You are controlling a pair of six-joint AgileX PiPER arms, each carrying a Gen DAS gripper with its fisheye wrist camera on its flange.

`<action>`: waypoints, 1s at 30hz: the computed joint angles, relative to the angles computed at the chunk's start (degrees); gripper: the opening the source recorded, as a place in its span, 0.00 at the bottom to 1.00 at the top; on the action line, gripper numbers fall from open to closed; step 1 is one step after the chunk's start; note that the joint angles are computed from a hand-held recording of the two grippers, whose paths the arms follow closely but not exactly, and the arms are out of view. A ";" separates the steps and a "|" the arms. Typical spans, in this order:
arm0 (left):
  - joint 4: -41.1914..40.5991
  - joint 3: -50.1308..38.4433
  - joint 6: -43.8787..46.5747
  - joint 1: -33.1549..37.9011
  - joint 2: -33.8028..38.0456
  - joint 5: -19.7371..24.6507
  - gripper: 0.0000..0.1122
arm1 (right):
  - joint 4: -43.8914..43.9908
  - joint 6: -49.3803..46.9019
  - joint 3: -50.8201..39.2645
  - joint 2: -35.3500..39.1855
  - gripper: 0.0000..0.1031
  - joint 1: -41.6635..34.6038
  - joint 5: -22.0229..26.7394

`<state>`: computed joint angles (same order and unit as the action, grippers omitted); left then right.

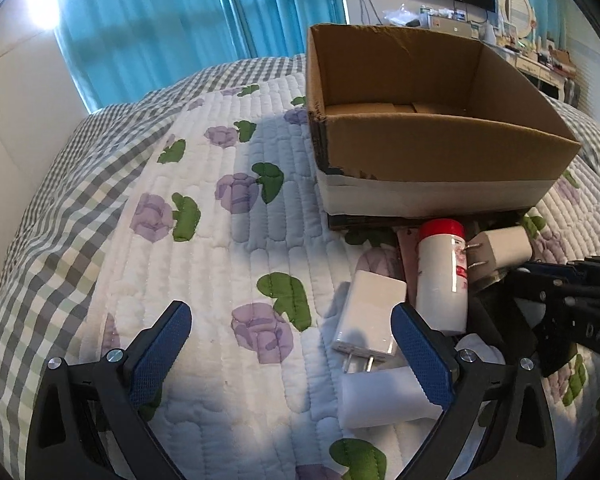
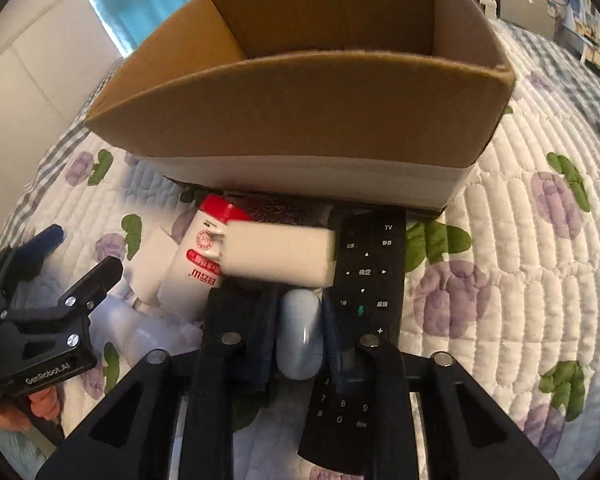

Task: Organize rigid objects
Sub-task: 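Grasp the white charger with the left gripper while the right gripper grasps the light blue earbud case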

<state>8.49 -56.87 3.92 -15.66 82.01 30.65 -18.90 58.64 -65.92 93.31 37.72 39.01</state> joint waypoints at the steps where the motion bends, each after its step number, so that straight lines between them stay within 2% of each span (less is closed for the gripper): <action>1: -0.02 -0.15 0.21 -0.26 -0.06 0.24 0.88 | -1.85 1.19 -0.55 -0.10 0.21 1.12 1.53; 7: -0.37 -2.22 1.94 -1.93 2.68 2.49 0.80 | -13.75 10.74 -1.81 -4.57 0.21 5.51 8.65; 8: -0.44 -3.05 1.98 -2.12 4.00 3.13 0.73 | -15.07 11.11 -1.61 -5.64 0.21 5.82 10.45; 10: -0.33 -4.53 1.84 -2.53 6.45 4.38 0.68 | -16.94 12.04 -1.76 -6.01 0.21 6.30 12.69; 12: -5.26 -5.65 6.36 -1.84 7.84 5.15 0.67 | -15.97 11.94 -1.45 -5.89 0.21 5.37 11.34; 18: -8.10 -8.04 9.90 -2.40 11.10 7.62 0.61 | -13.34 9.27 -0.71 -5.44 0.21 3.42 10.23; 20: -11.07 -9.24 12.67 -1.68 12.54 9.47 0.42 | -13.45 9.49 -0.34 -5.45 0.21 3.29 10.54; 21: -11.30 -9.19 12.90 -1.73 12.64 9.51 0.39 | -13.77 9.91 -0.04 -5.58 0.21 3.65 10.85; 24: -8.64 -7.77 10.74 -2.62 11.38 7.94 0.38 | -14.93 10.93 0.56 -6.20 0.21 4.52 12.00; 30: -9.73 -5.37 10.38 -1.63 6.79 6.72 0.38 | -18.46 14.36 -0.26 -7.09 0.21 7.88 16.78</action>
